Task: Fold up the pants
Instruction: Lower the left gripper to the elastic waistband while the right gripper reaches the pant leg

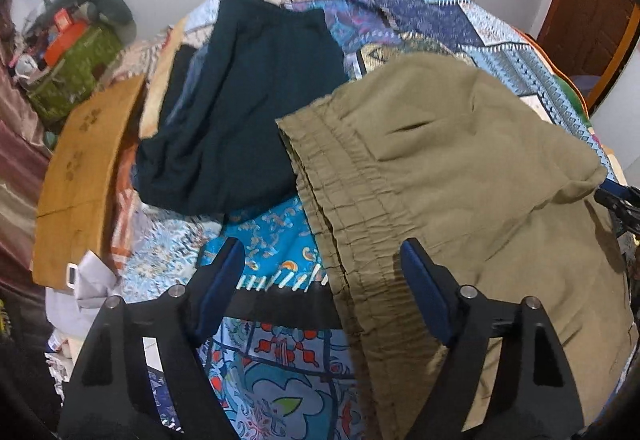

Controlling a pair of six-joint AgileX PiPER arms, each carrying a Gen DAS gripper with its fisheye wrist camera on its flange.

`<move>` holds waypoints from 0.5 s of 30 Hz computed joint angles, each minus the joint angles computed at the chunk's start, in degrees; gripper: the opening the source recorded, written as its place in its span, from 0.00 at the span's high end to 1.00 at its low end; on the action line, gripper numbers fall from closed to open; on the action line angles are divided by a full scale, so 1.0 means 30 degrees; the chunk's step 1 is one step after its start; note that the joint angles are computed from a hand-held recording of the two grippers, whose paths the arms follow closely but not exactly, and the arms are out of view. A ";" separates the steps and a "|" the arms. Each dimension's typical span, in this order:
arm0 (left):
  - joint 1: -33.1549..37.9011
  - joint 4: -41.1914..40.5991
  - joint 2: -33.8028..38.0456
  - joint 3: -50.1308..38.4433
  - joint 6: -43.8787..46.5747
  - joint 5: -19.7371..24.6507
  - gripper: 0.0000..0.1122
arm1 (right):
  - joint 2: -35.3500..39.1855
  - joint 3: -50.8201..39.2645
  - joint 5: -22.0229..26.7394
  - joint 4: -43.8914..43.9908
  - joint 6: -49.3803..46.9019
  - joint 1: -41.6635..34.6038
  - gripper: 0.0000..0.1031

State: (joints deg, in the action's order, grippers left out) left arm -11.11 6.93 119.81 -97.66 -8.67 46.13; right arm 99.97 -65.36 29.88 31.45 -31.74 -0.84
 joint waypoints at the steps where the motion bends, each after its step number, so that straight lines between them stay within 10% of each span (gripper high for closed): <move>1: 0.0119 -0.0426 0.0218 -0.0232 0.0387 0.0245 0.28 | 0.0181 -0.0246 0.0221 0.0043 -0.0051 -0.0056 0.44; 15: 0.0945 -0.4804 0.0947 -0.1107 0.3465 0.0978 0.53 | 0.1755 -0.1953 0.0363 -0.4215 0.2515 0.0717 0.83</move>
